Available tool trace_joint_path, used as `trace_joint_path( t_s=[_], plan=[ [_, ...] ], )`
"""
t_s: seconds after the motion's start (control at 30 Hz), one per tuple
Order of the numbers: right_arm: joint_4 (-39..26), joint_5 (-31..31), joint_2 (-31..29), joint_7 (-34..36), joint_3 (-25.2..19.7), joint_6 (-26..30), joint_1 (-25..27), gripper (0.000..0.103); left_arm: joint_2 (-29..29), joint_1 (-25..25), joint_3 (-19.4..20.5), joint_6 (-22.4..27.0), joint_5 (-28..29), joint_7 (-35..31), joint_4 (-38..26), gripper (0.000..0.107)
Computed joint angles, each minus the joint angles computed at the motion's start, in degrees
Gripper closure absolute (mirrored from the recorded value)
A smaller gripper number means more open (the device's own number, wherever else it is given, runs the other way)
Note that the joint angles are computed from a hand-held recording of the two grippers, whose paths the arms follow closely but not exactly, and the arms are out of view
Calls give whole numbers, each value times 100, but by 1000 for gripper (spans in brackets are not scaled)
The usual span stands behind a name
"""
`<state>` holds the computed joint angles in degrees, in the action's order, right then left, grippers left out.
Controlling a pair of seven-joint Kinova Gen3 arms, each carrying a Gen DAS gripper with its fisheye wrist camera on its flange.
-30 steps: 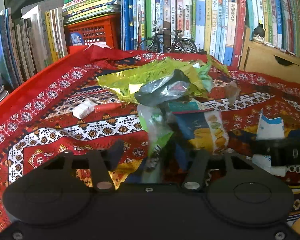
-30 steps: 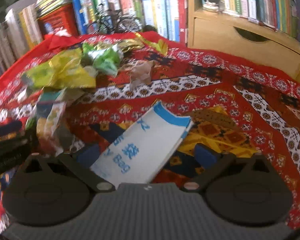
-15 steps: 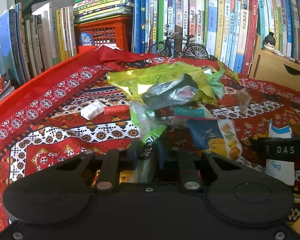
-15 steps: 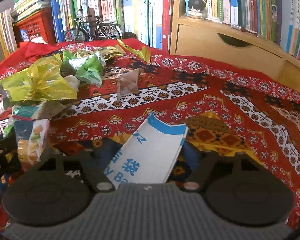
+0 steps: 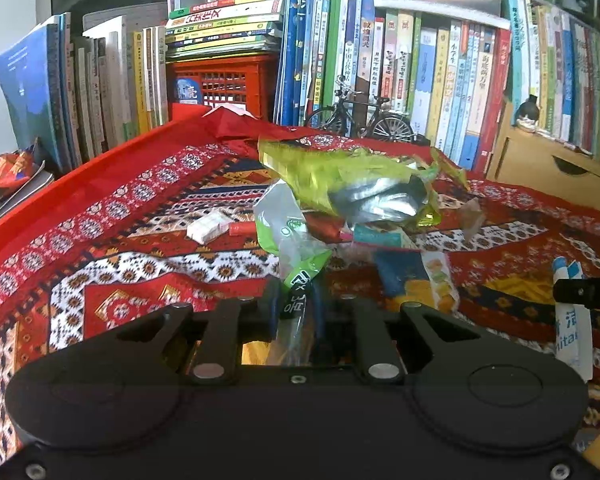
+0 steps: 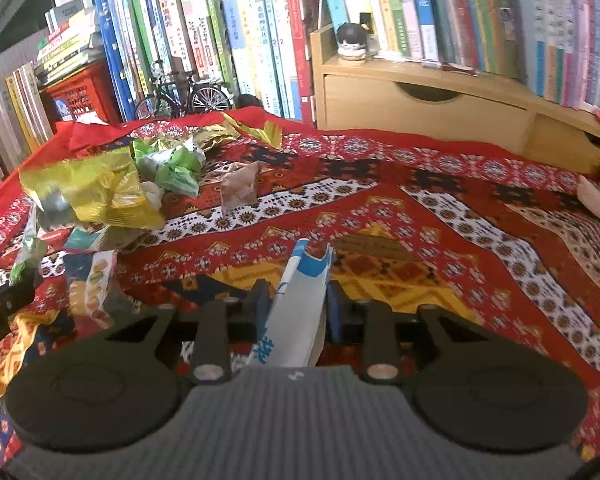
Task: Collect trash
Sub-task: 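Grasp the clear green-labelled wrapper with the left tool while the right tool grasps the white-blue paper bag, then carry both held items off the bed toward the black trash bag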
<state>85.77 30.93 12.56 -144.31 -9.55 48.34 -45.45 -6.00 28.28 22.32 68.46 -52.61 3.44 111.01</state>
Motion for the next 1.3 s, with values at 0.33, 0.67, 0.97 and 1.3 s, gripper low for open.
trace_joint_path(
  t_s=[0.33, 0.67, 0.97, 1.3],
  plan=[
    [543, 96, -666, -309, -418, -86, -119, 68, -793, 38, 488, 422, 518, 290, 286, 92],
    [423, 515, -911, -1084, -1186, 646, -802, 65, -2104, -98, 994, 911, 1352, -562, 407, 92],
    [373, 1009, -892, -2209, -1638, 1084, -1667, 59, -3583, -148, 1501, 2099, 2593, -1393, 333, 92],
    [5, 1606, -434, -3024, -1841, 1693, -2883, 62, -4990, -462, 1804, 3699, 3889, -2057, -192, 92]
  ],
)
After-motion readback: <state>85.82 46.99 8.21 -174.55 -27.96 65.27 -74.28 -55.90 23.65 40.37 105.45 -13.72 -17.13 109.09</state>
